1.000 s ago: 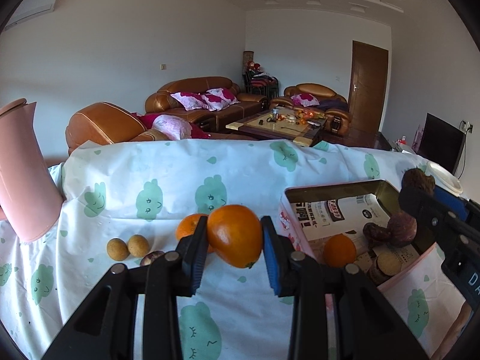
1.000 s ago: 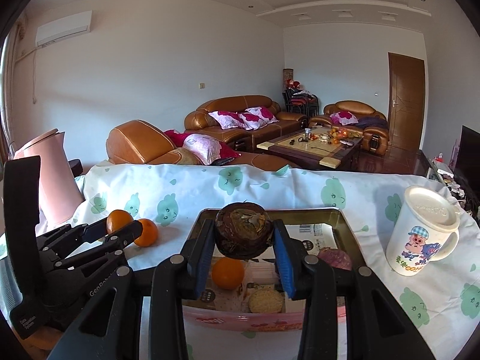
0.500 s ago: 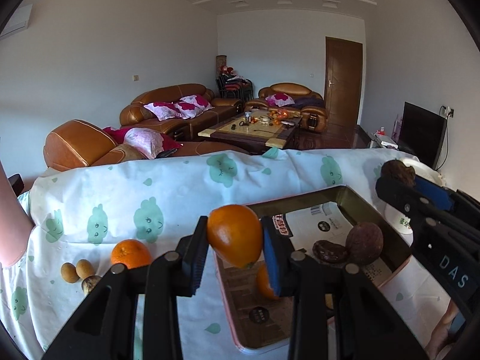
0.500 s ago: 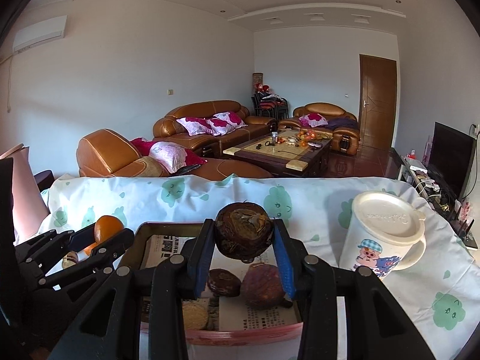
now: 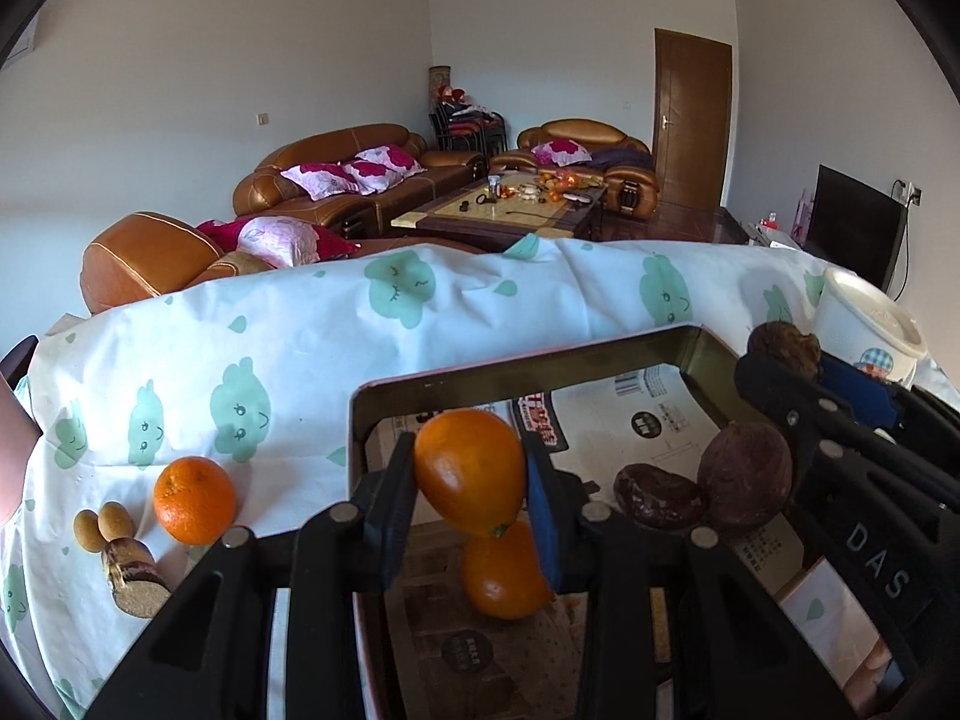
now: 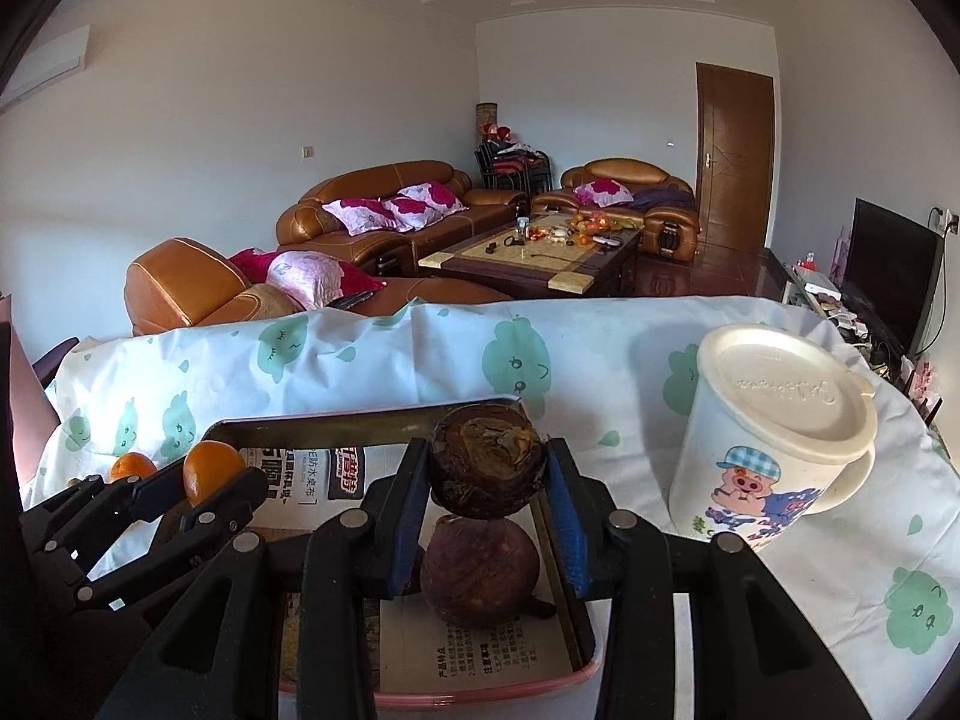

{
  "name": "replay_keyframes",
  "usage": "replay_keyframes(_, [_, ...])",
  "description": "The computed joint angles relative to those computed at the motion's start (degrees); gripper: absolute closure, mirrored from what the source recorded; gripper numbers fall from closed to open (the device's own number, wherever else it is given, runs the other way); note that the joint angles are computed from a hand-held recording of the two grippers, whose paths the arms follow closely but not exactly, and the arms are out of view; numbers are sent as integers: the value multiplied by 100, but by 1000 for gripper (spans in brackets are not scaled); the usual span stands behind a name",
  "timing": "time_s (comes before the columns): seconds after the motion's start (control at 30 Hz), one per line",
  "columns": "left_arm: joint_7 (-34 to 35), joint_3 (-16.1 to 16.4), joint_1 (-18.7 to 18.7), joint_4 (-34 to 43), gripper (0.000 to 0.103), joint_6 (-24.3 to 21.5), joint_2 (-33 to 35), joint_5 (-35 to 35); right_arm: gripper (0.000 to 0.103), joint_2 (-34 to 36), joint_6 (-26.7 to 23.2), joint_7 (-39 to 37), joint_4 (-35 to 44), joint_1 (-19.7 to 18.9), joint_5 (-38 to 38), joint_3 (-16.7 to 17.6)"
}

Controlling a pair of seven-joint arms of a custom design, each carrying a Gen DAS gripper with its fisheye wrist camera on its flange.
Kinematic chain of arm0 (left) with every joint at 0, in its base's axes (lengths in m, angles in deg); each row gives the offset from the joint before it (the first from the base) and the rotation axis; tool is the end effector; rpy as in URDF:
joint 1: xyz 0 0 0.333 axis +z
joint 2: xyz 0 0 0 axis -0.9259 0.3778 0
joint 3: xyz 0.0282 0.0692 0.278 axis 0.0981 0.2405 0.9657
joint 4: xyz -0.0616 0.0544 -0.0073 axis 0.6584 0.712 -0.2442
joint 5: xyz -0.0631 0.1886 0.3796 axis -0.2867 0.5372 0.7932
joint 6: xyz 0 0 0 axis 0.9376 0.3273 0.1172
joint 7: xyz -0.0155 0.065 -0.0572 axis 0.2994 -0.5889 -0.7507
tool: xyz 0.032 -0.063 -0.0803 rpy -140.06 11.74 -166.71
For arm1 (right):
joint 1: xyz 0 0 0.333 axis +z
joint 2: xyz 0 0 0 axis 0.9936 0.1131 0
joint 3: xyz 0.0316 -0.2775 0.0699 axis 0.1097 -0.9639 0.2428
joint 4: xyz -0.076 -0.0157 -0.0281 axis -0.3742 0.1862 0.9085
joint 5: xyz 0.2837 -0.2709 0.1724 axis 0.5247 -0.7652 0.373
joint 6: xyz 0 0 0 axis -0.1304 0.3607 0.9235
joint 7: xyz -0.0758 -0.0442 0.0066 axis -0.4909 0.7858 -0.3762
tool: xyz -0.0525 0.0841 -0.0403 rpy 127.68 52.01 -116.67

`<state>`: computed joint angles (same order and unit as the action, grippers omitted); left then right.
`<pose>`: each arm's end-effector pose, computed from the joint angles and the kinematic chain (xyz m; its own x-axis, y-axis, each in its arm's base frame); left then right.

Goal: Organize fruits
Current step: 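Carry the brown fruit and orange over the pink tin and open both tools, then withdraw both open tools from the tin toward the remaining items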

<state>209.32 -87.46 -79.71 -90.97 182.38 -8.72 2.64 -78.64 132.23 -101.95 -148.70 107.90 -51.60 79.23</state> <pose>0.5724 -0.2648 0.4146 -0.5426 -0.8396 -0.0262 -0.5075 0.3525 -0.7863 0.5043 0.3141 0.4245 -0.4508 -0.8909 -0.0554 -0.4640 0.2869 -0.8381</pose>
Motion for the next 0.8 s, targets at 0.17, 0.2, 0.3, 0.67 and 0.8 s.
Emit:
replay_keyframes(0.17, [-88,52,-50,-6,67,-42,2,121,62,64,535,-64,-38,-83,205,-99])
replay_keyframes(0.2, [-199,108,-90,-2,67,-60,6,257,62,72,614,-83,-45,-94,240,-108])
replay_keyframes(0.3, [-391,167,-125,15,67,-119,25,489,62,132,696,-205,-10,-103,330,-116])
replay_keyframes(0.67, [-197,-411,338,-303,19,677,-117,237,52,-208,1258,837,-352,-236,-478,-99])
replay_keyframes(0.8, [-9,-597,440,-435,0,1117,-161,55,26,-427,667,1438,-465,-218,-1025,113])
